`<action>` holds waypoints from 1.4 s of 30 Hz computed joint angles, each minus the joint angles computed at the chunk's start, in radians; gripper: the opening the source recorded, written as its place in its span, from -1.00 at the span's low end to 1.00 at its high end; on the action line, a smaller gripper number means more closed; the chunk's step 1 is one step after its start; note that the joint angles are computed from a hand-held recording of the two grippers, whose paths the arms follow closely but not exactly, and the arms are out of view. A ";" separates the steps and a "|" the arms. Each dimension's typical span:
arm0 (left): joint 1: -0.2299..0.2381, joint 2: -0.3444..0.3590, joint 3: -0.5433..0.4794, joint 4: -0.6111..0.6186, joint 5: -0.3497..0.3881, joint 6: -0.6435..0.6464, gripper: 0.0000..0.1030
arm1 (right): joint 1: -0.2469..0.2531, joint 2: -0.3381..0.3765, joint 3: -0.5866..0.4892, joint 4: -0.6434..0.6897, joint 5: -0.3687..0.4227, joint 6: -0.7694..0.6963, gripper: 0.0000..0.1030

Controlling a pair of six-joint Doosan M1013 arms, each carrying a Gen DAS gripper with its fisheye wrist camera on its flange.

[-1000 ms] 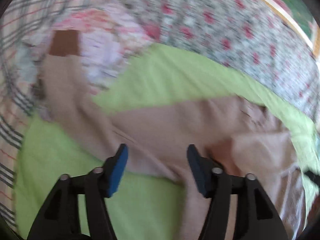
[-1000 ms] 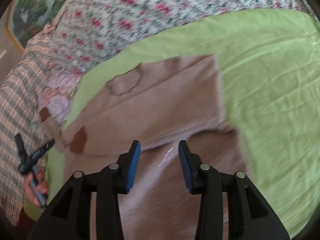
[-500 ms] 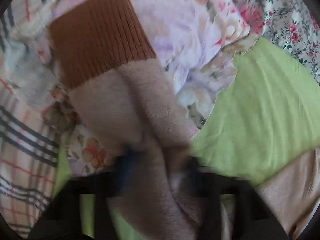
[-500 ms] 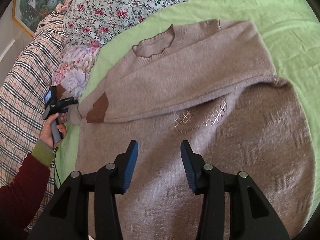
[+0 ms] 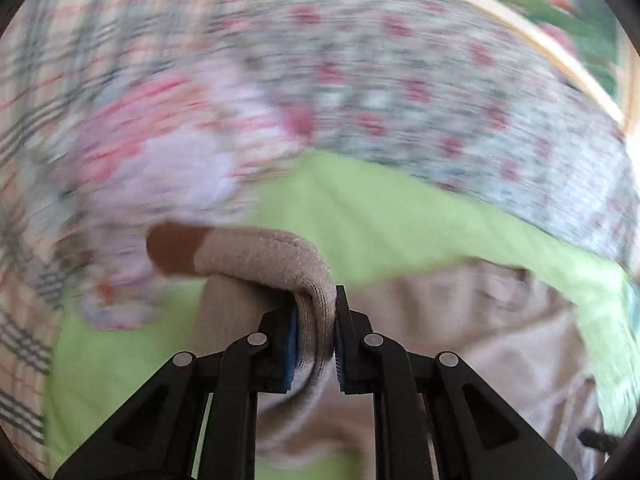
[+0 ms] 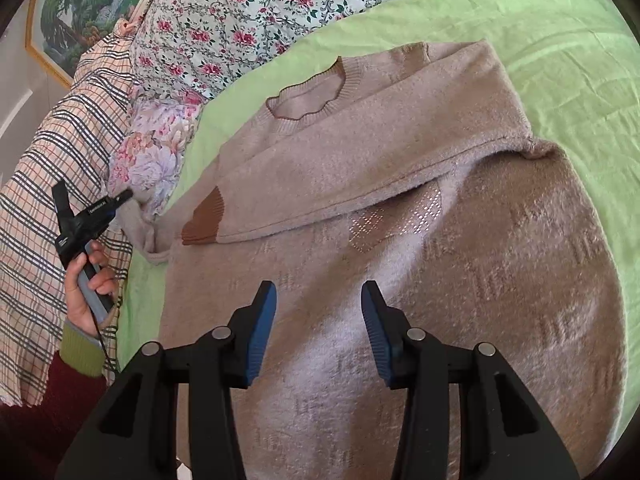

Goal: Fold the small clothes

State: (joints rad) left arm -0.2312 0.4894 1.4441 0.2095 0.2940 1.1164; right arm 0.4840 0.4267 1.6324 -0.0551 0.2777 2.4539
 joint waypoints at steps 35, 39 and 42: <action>-0.060 0.059 0.047 -0.004 0.183 0.017 0.51 | -0.127 0.346 -0.543 0.630 0.232 -0.600 -0.13; -0.066 0.091 0.000 0.026 0.214 -0.027 0.51 | -0.116 0.301 -0.479 0.678 0.098 -0.694 -0.81; -0.075 0.100 -0.013 0.080 0.225 -0.078 0.51 | -0.115 0.205 -0.335 0.839 -0.090 -0.874 -0.82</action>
